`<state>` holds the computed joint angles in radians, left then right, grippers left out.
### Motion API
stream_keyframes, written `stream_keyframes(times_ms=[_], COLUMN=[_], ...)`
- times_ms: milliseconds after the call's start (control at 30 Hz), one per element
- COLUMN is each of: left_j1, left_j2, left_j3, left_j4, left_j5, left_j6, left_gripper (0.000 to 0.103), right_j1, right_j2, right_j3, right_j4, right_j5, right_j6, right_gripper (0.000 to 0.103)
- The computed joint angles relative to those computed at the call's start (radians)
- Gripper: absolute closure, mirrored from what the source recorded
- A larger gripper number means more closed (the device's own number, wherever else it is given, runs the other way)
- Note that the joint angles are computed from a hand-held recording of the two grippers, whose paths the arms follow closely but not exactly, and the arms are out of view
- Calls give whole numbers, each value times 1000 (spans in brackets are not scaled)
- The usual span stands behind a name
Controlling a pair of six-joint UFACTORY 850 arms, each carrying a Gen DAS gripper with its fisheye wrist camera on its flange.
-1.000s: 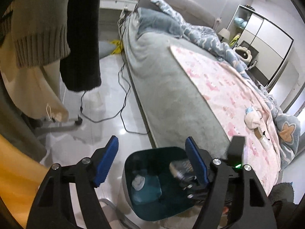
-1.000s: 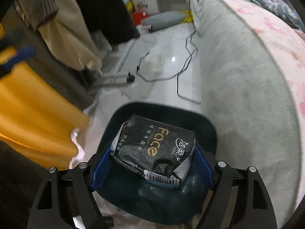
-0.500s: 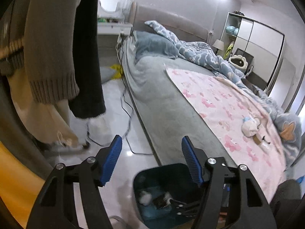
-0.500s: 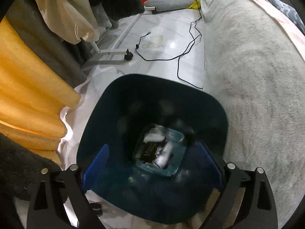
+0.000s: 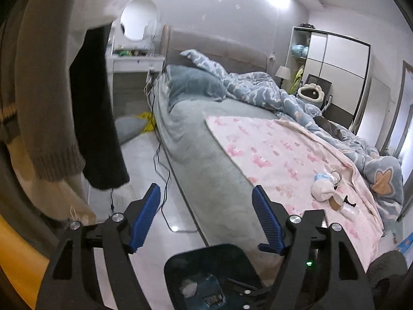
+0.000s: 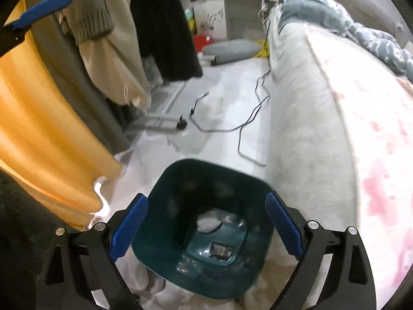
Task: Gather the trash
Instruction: 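Move both tools back over the bed toward the remaining trash, then grasp the bubble wrap with the right tool while the left tool approaches the cardboard roll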
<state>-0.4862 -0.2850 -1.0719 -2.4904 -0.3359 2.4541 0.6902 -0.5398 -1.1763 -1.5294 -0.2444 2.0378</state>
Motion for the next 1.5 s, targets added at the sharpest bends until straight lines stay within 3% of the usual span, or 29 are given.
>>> stream_keyframes(times_ms=[100, 300, 467, 700, 867, 1133, 1333, 1500], left_j1=[-25, -73, -111, -144, -177, -220, -260, -283], left_j2=[2, -30, -55, -98, -127, -190, -224, -255], left_j3=[-5, -38, -62, -108, -138, -209, -248, -281], left_j4=[-20, 9, -23, 100, 115, 302, 295, 326], left_j5=[-14, -6, 11, 22, 28, 30, 45, 40], left_j6=[23, -25, -1, -149, -178, -415, -413, -453], left_gripper=[21, 19, 18, 17, 17, 16, 16, 15], right_j1=[-5, -14, -40, -97, -149, -216, -251, -285], right_j2=[70, 169, 249, 379, 477, 566, 607, 616], right_j3=[67, 170, 253, 389, 483, 590, 652, 684], right_j4=[-132, -233, -227, -226, -288, -433, -514, -596], right_j5=[-45, -116, -141, -180, -158, -119, -106, -68], right_j6=[139, 275, 267, 286, 251, 362, 434, 501], right_gripper=[9, 9, 9, 9, 9, 9, 9, 27])
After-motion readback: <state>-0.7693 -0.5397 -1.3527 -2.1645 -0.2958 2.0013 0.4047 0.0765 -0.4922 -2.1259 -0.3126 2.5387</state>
